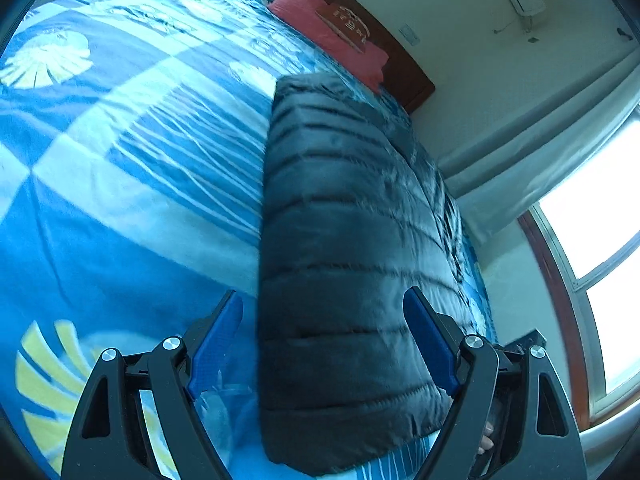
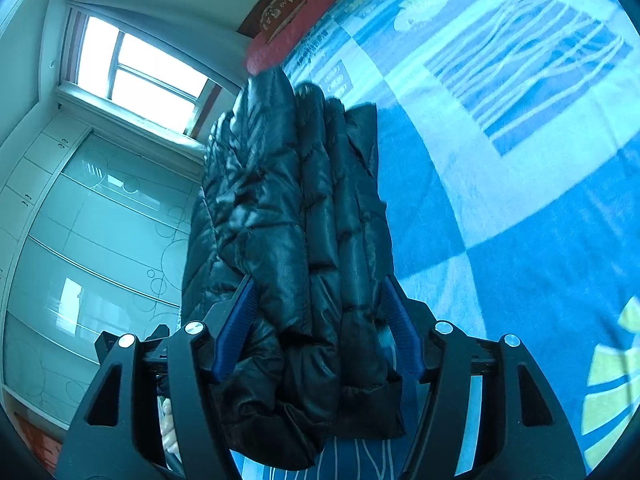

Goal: Fold large clothes
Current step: 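Open both grippers and pull them back from the jacket bundle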

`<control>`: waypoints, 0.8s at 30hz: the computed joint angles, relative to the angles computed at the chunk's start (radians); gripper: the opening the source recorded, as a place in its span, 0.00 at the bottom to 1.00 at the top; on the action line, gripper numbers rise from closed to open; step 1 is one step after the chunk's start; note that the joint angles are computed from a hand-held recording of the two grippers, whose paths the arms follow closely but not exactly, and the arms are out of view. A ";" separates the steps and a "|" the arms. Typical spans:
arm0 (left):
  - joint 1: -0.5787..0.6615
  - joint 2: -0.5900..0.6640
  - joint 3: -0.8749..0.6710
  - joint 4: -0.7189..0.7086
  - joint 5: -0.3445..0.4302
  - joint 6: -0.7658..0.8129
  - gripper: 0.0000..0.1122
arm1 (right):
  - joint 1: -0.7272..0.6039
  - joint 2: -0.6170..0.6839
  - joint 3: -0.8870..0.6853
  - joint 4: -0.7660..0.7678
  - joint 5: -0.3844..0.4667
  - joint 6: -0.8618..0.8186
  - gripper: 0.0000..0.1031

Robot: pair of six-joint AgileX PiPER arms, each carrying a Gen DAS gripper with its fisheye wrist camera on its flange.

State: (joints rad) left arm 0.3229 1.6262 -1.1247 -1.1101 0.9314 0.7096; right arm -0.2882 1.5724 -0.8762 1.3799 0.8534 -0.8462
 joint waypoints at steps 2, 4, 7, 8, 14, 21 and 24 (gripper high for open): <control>-0.001 0.028 -0.038 0.008 -0.003 -0.019 0.72 | -0.003 0.023 -0.051 -0.005 -0.011 0.033 0.66; -0.021 0.083 -0.117 0.035 -0.004 -0.060 0.72 | 0.005 0.066 -0.131 -0.018 -0.021 0.072 0.67; -0.057 0.171 -0.248 0.088 -0.001 -0.132 0.72 | 0.035 0.167 -0.306 -0.069 -0.035 0.172 0.72; -0.074 0.212 -0.313 0.112 0.004 -0.171 0.72 | 0.042 0.204 -0.365 -0.085 -0.031 0.209 0.73; -0.141 0.372 -0.575 0.251 0.010 -0.343 0.72 | 0.099 0.442 -0.759 -0.284 0.009 0.482 0.72; -0.193 0.443 -0.664 0.368 -0.001 -0.451 0.70 | 0.121 0.575 -0.894 -0.352 0.039 0.548 0.35; -0.198 0.458 -0.669 0.375 0.002 -0.466 0.70 | 0.114 0.574 -0.863 -0.296 0.033 0.509 0.34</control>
State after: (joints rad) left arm 0.1244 2.0844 -1.7941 -0.7349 0.9331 0.2433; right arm -0.1743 2.1466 -1.7396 1.0836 0.8863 -0.3377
